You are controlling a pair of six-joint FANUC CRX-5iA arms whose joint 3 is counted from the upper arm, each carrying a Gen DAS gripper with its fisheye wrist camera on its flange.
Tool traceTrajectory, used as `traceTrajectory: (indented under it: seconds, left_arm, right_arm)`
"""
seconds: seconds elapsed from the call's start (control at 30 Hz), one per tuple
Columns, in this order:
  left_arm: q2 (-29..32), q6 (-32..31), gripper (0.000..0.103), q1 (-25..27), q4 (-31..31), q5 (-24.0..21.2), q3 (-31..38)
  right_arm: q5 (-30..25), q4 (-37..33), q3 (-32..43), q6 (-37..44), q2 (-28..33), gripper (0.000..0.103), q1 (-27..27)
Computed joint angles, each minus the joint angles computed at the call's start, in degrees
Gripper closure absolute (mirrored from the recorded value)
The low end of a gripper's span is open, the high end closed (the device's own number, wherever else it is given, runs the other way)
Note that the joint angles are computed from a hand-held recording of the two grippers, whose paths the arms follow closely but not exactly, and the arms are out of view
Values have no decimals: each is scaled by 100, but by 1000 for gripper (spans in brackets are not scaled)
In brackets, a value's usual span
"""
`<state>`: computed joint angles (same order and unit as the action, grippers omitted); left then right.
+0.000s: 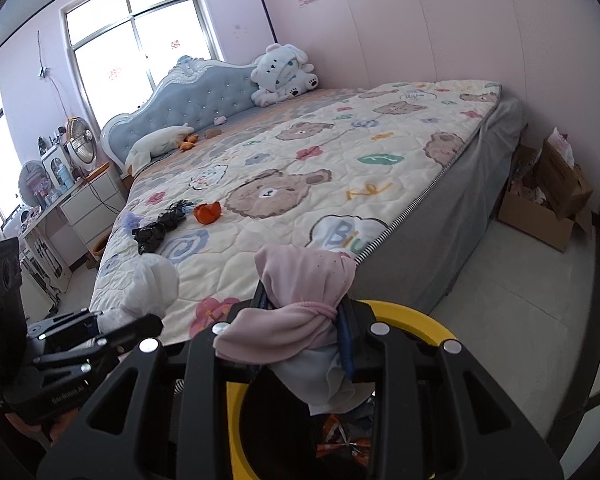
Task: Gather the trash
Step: 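Open the left tool and right tool to drop both items into the bin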
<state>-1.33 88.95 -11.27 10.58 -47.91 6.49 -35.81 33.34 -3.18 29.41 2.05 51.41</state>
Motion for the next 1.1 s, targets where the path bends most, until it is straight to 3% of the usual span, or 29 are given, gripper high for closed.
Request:
traceTrajectory:
  seconds: [0.6, 0.9, 0.97, 1.1]
  left_arm:
    - [336, -196, 75, -223, 251, -356, 64]
    - [321, -244, 74, -199, 344, -293, 48]
    - [315, -320, 73, -200, 393, -278, 32]
    - [241, -488, 60, -184, 583, -165, -97]
  right_arm:
    - [174, -973, -214, 436, -159, 74, -240]
    - [221, -846, -270, 238, -206, 71, -293]
    - [247, -851, -291, 196, -233, 70, -308]
    - [256, -771, -332, 46, -272, 66, -354]
